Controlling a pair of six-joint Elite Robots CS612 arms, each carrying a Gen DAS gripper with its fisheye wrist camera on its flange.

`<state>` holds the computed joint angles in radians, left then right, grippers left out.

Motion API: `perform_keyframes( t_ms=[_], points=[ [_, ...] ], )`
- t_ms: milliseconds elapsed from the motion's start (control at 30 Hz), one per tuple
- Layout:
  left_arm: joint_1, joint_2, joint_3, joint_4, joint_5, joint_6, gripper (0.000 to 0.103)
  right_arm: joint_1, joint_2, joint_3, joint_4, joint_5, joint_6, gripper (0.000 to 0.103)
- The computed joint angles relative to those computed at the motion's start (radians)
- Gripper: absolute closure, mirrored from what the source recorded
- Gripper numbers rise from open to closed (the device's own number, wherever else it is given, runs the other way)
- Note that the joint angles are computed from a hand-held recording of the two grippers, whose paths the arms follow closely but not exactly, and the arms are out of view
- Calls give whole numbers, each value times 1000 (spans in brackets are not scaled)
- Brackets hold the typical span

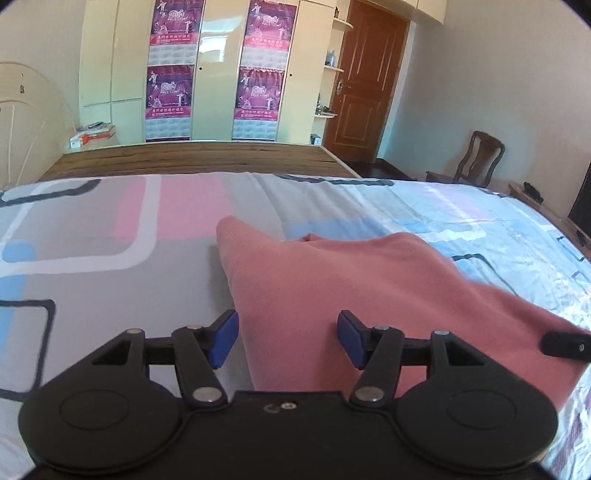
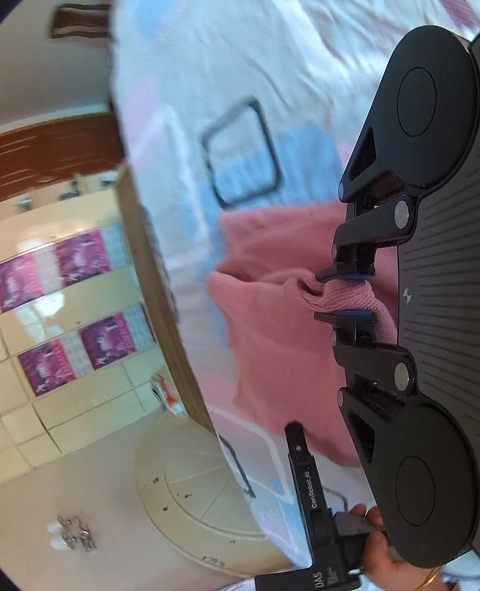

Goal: Fold small clothes

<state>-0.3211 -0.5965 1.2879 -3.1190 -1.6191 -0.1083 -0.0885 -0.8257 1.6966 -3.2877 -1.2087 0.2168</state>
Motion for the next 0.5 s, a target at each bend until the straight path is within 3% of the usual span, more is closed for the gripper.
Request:
perform_keyframes(
  t_ms=[100,167,200,333,500],
  points=[
    [-7,4,2,26,-24,-1,40,-3,-11,26,101,-54,-34,90],
    [-13,9,3,26,-17,9,39,-15,-4,24,193,5,-30,89],
    [-14,10,3,23,-13,9,38,-18,-5,29,177,6,-11,89],
    [-6,9,-8,48,-34,-5,37,-29,4,9,70,35,54,65],
    [-1,14,-28,47,-9,-17,37,-31,62,-124,131,65,61,65]
  ],
)
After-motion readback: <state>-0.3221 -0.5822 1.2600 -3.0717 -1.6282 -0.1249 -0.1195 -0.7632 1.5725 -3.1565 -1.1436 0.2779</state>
